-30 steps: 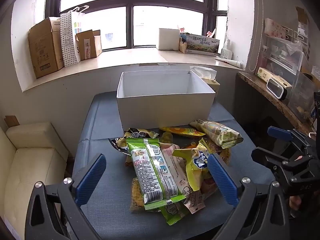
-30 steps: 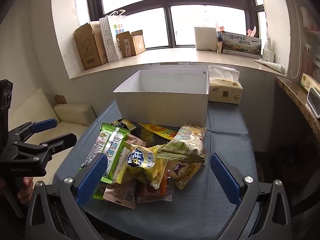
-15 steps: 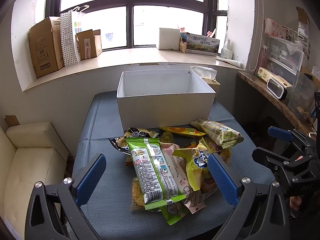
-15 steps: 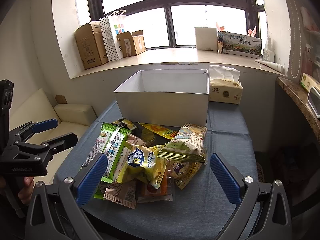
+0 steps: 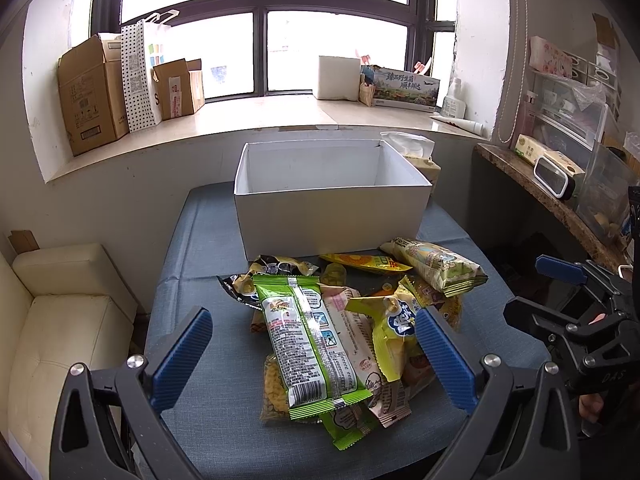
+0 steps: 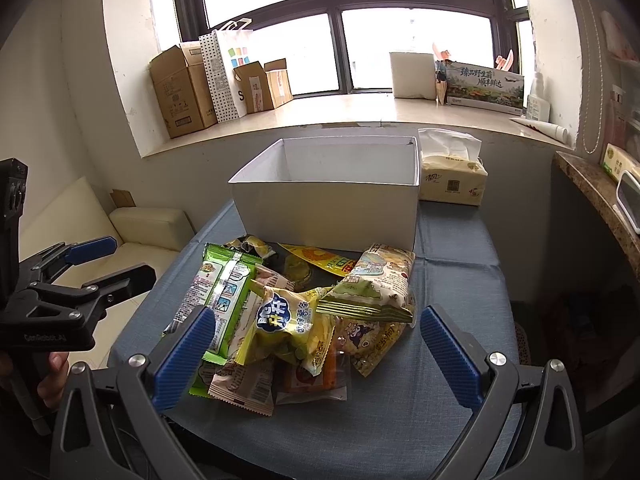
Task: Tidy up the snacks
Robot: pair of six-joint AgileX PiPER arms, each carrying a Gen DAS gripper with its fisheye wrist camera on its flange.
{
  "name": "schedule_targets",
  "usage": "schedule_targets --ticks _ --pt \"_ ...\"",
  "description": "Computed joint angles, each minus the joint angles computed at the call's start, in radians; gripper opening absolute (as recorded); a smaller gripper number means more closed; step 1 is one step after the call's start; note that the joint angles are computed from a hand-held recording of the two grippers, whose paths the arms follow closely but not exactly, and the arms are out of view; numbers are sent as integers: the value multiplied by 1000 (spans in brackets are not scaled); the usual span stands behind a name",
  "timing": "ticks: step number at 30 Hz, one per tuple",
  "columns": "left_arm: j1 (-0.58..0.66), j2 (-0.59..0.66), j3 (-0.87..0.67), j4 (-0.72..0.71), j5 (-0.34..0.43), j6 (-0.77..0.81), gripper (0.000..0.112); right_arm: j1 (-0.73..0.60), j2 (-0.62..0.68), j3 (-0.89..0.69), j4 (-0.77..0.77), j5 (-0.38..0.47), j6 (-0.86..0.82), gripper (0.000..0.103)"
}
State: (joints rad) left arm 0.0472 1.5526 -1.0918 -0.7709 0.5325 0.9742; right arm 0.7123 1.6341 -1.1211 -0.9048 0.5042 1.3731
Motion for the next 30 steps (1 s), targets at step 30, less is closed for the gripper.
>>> schedule_targets --ticks 30 --pt "-1 7 -7 4 -6 -4 103 -13 1 3 18 -16 -18 103"
